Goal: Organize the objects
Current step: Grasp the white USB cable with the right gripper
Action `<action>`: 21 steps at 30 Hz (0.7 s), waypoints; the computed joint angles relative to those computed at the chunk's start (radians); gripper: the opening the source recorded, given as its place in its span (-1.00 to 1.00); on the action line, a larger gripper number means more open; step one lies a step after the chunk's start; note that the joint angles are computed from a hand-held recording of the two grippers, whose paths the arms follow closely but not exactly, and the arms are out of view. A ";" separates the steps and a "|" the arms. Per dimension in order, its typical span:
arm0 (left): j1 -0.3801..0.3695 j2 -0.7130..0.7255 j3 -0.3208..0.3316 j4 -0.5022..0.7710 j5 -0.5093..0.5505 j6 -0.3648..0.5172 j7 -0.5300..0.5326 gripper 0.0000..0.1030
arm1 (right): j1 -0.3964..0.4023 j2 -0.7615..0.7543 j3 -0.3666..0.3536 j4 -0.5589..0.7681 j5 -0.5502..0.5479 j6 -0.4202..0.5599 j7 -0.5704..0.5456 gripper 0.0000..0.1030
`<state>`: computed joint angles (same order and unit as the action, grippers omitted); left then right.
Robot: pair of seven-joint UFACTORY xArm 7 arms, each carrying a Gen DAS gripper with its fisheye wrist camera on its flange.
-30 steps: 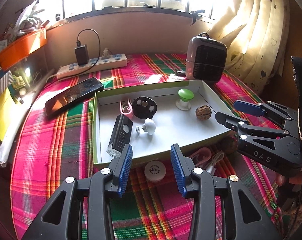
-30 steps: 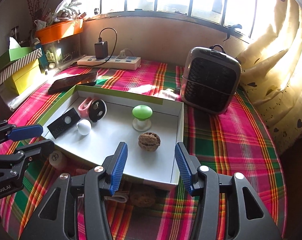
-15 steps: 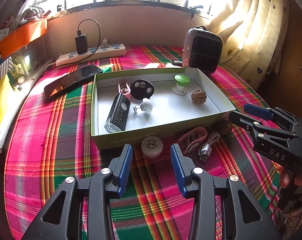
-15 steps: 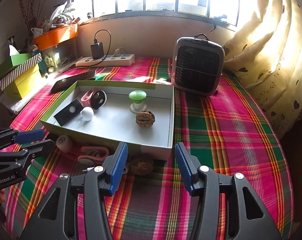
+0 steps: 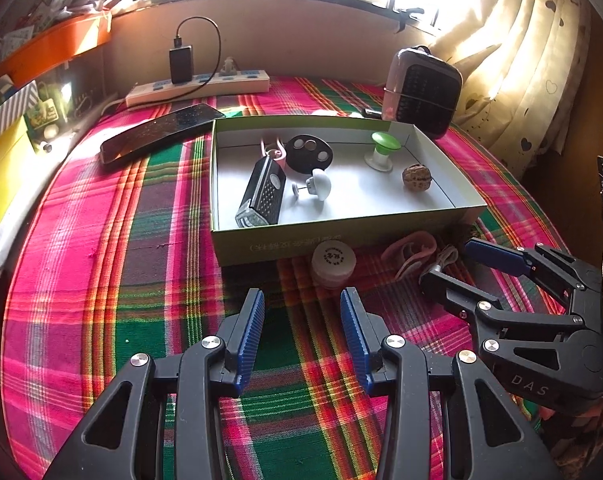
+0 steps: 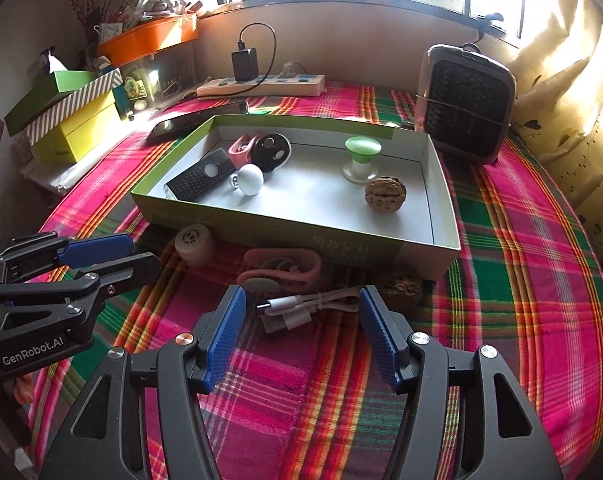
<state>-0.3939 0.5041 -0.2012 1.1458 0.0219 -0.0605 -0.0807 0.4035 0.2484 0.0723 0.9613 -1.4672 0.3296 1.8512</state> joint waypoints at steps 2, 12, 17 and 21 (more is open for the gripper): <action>0.013 0.004 -0.011 0.003 -0.001 0.002 0.002 -0.26 | 0.000 0.009 0.002 0.007 0.020 0.000 -0.014 0.17; 0.075 0.022 -0.081 0.014 -0.006 0.017 0.042 -0.26 | 0.026 -0.006 -0.011 -0.025 0.150 0.072 -0.076 0.19; 0.090 0.029 -0.102 0.022 -0.015 0.027 0.062 -0.26 | 0.022 -0.041 -0.009 -0.078 0.169 0.086 -0.051 0.21; 0.100 0.030 -0.117 0.021 -0.023 0.030 0.077 -0.26 | 0.013 -0.067 0.002 -0.102 0.169 0.097 -0.024 0.21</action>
